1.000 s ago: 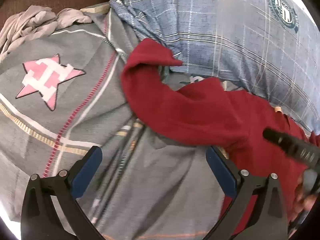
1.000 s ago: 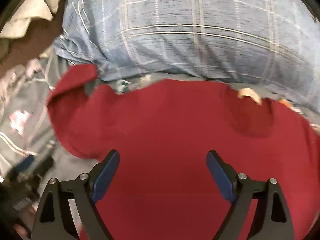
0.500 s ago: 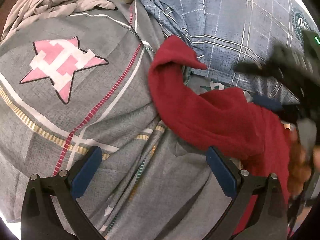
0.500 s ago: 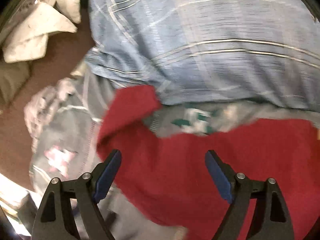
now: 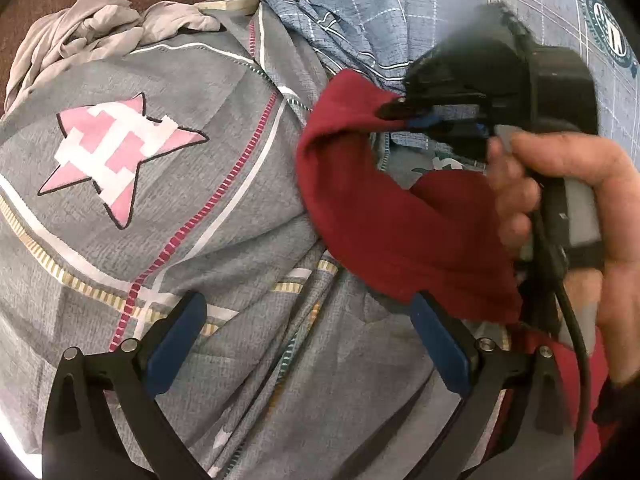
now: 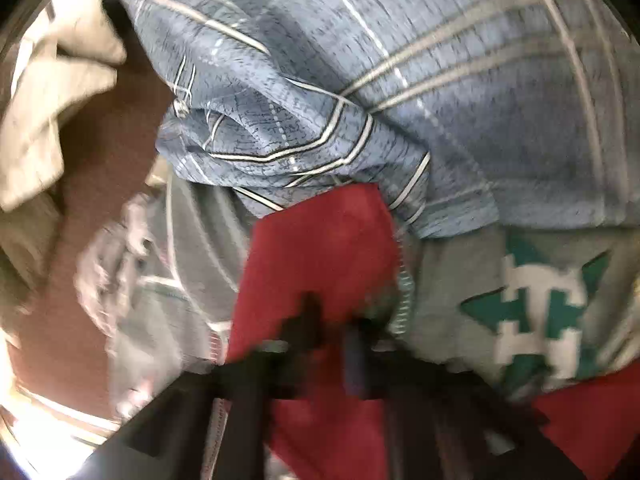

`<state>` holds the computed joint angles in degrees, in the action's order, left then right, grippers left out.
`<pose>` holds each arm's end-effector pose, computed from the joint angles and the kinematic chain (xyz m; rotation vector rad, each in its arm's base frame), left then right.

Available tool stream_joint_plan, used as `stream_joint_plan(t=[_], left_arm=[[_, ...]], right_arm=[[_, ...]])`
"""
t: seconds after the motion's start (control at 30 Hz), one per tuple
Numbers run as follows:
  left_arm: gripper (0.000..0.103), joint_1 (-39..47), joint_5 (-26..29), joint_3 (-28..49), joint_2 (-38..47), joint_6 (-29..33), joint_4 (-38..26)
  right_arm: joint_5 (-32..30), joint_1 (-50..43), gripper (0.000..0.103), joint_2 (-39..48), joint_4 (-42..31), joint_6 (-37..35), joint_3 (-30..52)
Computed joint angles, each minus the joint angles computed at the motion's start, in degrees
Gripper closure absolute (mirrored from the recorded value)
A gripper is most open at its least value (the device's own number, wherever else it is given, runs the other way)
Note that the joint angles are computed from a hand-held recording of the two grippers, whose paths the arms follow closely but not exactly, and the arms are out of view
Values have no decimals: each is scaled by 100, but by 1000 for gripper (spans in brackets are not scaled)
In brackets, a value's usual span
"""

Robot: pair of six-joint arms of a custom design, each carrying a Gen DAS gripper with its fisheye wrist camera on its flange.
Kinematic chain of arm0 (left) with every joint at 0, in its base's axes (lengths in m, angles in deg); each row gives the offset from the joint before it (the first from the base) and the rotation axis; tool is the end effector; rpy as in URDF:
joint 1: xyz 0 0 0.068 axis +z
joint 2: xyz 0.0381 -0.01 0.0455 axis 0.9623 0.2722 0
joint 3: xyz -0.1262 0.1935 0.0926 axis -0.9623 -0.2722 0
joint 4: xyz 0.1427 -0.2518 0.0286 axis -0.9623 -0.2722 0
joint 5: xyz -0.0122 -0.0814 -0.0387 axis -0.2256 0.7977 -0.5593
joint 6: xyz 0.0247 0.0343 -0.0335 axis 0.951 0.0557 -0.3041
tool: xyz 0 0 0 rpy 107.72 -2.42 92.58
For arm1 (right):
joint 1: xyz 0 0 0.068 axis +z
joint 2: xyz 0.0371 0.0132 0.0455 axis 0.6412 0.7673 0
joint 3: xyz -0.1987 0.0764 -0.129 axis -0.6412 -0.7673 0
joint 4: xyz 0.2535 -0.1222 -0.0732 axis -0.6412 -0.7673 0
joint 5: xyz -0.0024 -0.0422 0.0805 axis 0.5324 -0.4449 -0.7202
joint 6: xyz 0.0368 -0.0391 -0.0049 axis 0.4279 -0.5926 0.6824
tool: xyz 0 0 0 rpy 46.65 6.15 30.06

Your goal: Fold small clothes

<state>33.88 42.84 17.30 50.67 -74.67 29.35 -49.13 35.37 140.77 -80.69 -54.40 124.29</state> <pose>0.2047 -0.1535 0.1201 -0.0608 2.4664 0.0317 0.3968 -0.0090 0.1117 0.1809 2.4341 0.9370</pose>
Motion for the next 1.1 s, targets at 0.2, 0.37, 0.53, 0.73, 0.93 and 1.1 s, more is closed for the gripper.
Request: stream_joint_plan(t=[0.2,0.37,0.53,0.73,0.93,1.1], left_arm=[[1,-29,333,-527,-1016,43,317],[1,-178,584,-840,-1853,178,502],[1,-275,573,-810,-1929,118,539],[1,-807,77,-299,-900,-5,340],[1,-1207,-274,-162,-596,-84,407],[1,-1433,-219,55,-141,54,773]], right_arm=[[289,-439,96,-1829,-308,-776,-1184],[-133,-2003,97,-3956,-1672,-1856,-2042],[-690,-4244,97,-4914,-2992,-3028,-1964],[-713,-6762,97,-4077,-3774,-5038,-1570],[-355,-7487,97,-2666,-3366,-5565,-1524],[7,-7560,76,-2116,-3166,-5758,-1396]])
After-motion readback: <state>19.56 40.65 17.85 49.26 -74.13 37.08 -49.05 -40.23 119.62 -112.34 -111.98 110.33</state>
